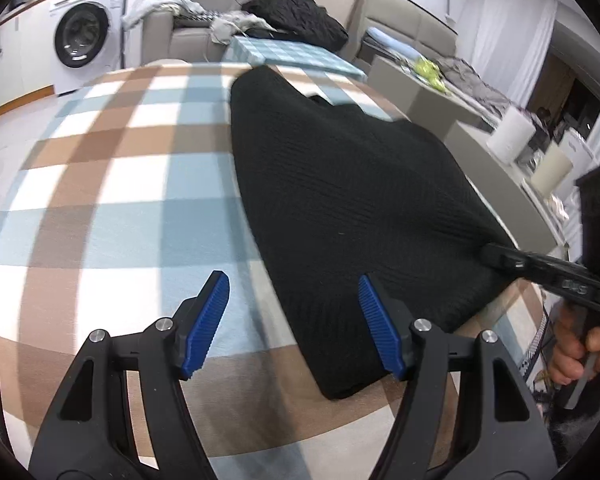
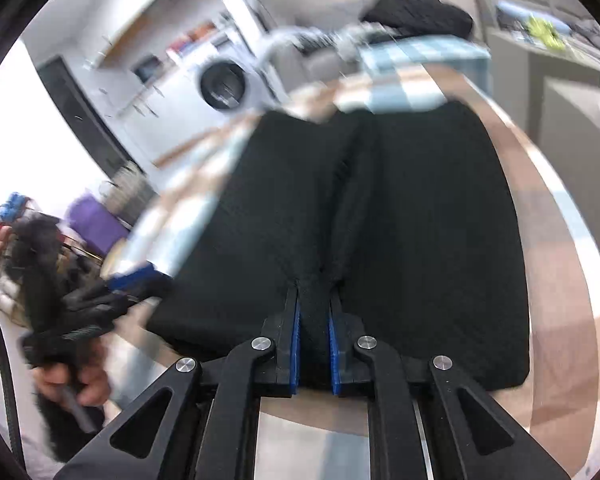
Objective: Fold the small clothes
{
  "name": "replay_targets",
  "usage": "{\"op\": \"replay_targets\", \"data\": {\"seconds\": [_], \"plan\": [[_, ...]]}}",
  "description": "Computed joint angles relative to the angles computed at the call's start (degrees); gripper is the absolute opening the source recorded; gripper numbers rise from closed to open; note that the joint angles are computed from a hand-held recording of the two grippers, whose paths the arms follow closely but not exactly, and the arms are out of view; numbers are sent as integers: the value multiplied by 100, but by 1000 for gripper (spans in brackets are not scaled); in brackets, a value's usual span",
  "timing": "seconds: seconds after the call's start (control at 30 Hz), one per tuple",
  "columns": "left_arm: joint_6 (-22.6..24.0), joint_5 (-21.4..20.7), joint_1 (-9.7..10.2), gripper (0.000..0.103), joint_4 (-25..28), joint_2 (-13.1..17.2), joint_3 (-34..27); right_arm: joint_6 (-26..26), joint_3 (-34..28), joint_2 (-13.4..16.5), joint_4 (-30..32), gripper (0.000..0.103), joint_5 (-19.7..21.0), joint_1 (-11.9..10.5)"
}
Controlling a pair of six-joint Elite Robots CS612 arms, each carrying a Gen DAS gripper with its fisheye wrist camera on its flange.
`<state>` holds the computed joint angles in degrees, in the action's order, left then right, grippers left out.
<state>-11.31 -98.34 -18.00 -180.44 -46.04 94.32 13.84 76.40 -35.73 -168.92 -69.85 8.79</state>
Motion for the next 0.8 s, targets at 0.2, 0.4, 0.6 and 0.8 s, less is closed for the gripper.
{"op": "replay_targets", "data": {"seconds": [0.2, 0.4, 0.6, 0.8], "plan": [[269, 164, -112, 65, 424, -1, 3, 15, 128, -41, -145, 11, 4, -43], [208, 296, -139, 65, 544, -35, 48, -10, 115, -24, 31, 12, 111, -81], [208, 344, -138, 66, 550, -60, 68, -14, 117, -64, 61, 22, 173, -89], [173, 394, -141, 66, 620, -69, 54, 189, 41, -18, -77, 33, 165, -103]]}}
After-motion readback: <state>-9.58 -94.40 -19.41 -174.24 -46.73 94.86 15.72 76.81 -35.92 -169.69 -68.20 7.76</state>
